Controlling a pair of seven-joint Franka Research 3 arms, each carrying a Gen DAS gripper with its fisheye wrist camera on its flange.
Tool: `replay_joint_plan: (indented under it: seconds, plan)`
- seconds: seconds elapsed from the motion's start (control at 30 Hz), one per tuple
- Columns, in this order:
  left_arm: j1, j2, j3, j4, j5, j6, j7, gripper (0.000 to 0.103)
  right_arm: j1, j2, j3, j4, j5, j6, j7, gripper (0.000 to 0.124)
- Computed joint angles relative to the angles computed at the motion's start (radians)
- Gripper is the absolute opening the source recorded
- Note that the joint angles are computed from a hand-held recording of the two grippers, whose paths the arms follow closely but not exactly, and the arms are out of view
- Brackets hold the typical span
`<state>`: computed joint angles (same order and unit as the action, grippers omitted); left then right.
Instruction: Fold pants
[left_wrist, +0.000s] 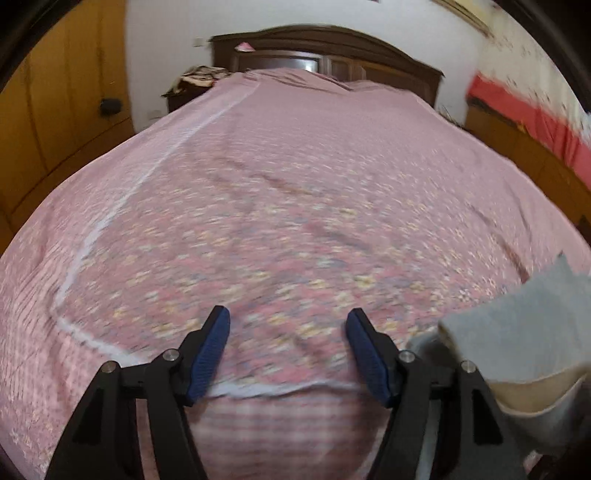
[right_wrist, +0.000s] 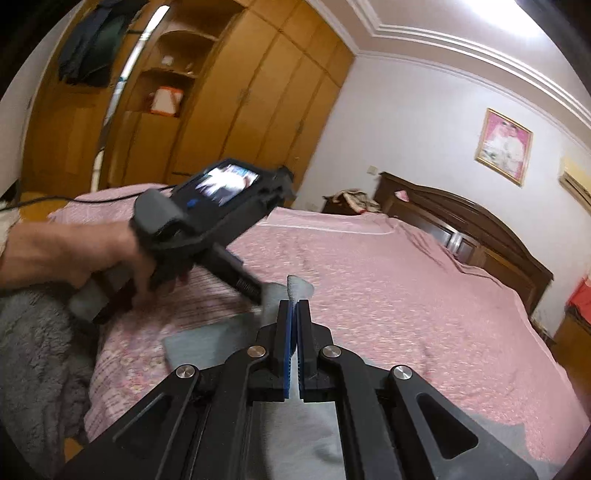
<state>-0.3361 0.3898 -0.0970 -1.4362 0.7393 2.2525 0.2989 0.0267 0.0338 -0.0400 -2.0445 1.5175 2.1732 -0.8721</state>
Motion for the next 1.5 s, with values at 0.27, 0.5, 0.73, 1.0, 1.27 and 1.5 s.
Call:
replay_joint_plan:
  seconds: [0.27,0.5,0.73,1.0,1.27,1.5]
  plan:
    - [0.08,-0.303,0.003,-0.429,0.162,0.269,-0.481,0.07,0.07,-0.084,0.025,-0.153,0.027,0.081,-0.115,0.019]
    - [0.098,-0.289,-0.074,-0.381,0.217,0.142,-0.472,0.071,0.053,-0.12,-0.025,-0.136,0.026,-0.008,0.348,0.049]
    - [0.052,-0.194,-0.08,-0.252,0.188,0.116,-0.344,0.071,0.052,-0.149,-0.031,-0.141,-0.032,0.025,0.458,0.05]
    - [-0.06,-0.136,-0.088,-0.122,0.159,-0.083,-0.314,0.071,0.004,-0.06,-0.056,-0.025,-0.221,0.094,0.643,0.05]
    - [-0.18,0.111,-0.102,0.246,0.136,-0.168,-0.036,0.077,-0.189,0.294,-0.081,0.392,-0.345,-0.214,1.447,0.049]
    - [-0.223,0.154,-0.058,0.265,0.01,-0.068,0.089,0.077,-0.326,0.431,-0.014,0.543,-0.303,-0.3,1.674,0.049]
